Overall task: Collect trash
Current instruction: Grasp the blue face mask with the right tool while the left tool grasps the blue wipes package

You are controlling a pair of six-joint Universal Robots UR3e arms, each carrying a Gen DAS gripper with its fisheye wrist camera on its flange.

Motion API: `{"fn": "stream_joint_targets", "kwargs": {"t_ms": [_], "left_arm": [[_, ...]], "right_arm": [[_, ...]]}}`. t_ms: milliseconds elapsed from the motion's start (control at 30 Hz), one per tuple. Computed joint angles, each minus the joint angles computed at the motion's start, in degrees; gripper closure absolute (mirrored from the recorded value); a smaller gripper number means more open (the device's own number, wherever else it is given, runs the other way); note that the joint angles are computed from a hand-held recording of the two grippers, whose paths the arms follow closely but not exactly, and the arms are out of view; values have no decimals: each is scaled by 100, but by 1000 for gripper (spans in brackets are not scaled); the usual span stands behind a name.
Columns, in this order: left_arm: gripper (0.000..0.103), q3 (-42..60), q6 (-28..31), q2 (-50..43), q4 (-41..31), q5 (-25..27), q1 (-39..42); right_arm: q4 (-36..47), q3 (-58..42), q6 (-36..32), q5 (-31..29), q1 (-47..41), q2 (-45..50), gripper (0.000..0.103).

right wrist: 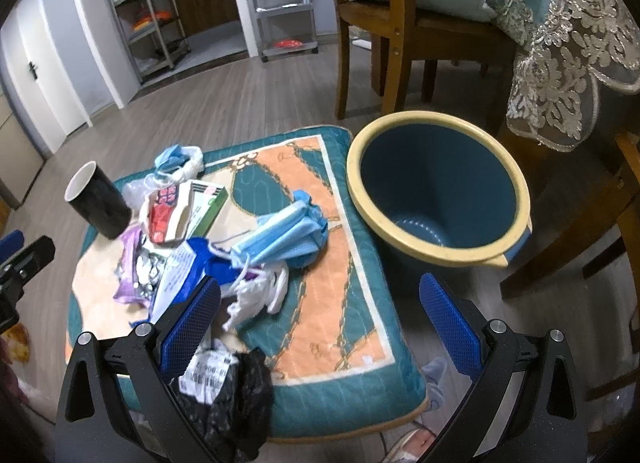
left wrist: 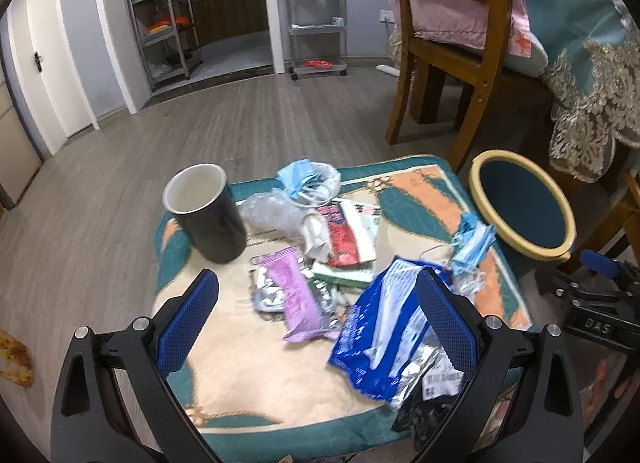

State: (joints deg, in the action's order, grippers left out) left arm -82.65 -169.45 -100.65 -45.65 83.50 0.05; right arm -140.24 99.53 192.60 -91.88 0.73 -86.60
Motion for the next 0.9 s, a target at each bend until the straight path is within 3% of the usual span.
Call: {"fn": "stream_joint_targets", "kwargs": {"t_ms": [333, 400, 467, 500, 667, 900], "left_arm": [[6, 714, -138, -700, -481, 20, 35], [6, 774, -116, -788, -541, -11, 52], [6, 827, -57, -861, -567, -19, 34], [6, 849, -28, -881, -582, -12, 13], [6, 853, 239, -924, -571, 1, -125], [8, 874, 522, -993, -695, 39, -299]], "right_arm": [[196, -700, -330, 892, -76, 1119, 8], [329, -880, -387, 956, -12, 1299, 17], [533, -1057, -420, 1048, 8, 1481, 43], [589, -1087, -416, 1105, -11, 1527, 46], [587, -909, -263, 1606, -251, 1432, 95], [408, -687, -241, 1909, -414, 856, 98]]}}
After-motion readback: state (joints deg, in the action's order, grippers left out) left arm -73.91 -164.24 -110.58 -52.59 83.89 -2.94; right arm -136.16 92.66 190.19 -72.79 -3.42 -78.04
